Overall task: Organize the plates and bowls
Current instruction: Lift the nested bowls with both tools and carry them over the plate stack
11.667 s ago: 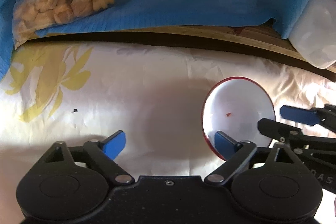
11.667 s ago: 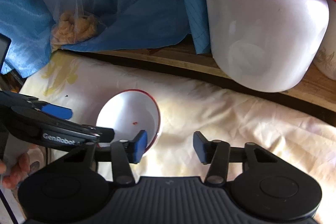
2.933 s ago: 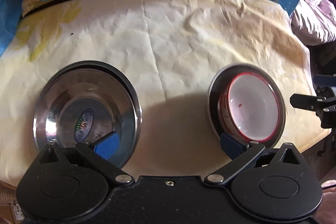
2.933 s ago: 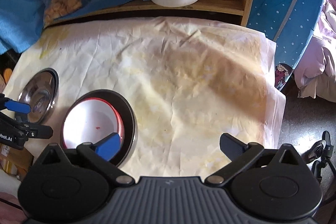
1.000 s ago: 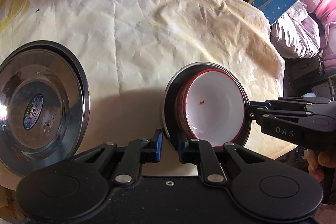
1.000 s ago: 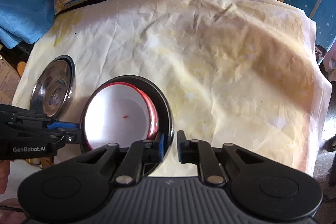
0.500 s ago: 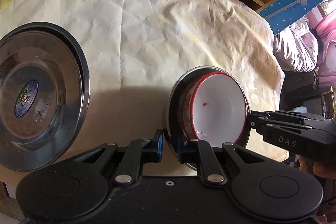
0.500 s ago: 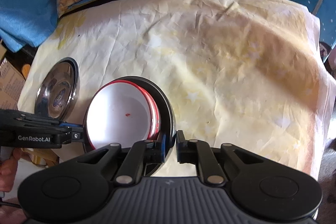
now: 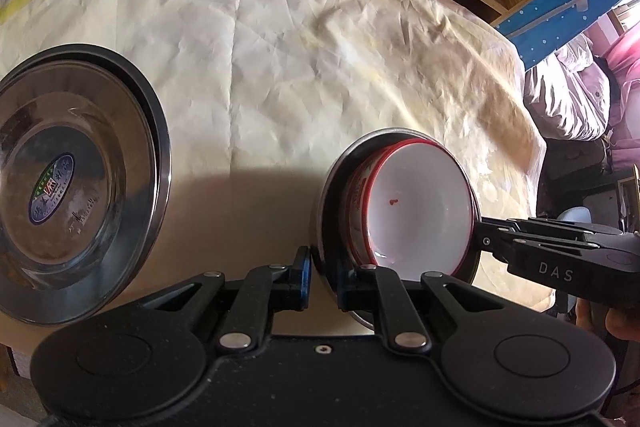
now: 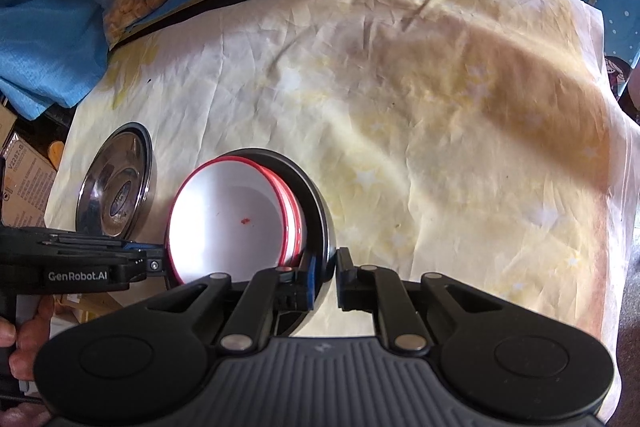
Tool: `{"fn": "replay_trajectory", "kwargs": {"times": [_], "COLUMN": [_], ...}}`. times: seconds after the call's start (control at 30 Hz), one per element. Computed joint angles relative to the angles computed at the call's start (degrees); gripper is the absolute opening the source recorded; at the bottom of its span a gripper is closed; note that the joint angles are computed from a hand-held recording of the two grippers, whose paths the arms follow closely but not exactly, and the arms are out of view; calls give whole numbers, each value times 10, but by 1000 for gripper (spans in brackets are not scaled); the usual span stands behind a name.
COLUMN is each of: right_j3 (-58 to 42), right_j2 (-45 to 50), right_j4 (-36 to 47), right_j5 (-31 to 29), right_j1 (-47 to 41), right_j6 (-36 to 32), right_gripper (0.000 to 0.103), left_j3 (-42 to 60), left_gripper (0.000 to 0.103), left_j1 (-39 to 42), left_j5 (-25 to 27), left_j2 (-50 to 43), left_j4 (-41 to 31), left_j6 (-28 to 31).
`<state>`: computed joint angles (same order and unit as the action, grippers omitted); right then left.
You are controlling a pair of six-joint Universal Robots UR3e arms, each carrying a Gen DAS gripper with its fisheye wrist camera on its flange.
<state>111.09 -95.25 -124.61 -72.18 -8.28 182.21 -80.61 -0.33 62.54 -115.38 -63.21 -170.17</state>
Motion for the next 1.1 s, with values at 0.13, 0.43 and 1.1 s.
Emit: {"fn": "replay_trajectory", "kwargs": {"times": [0.13,0.43,1.1], "right_j3": [8,16,-26], "right_j2": [-9,-20,-15], "right_j4": [1,7,27], "right_j5": [6,15,9], "right_j1": [-4,-12,14], "right_j6": [5,7,20], "right_gripper": [11,11,12], "left_j3": [-1,-3,-15], "left_gripper": [12,11,10], "left_j1": [4,4,32], "left_j5": [-6,-7,-23], "left_j2": [0,4,36], "left_j4": [-3,-8,-14], "left_j6": [1,5,26]}}
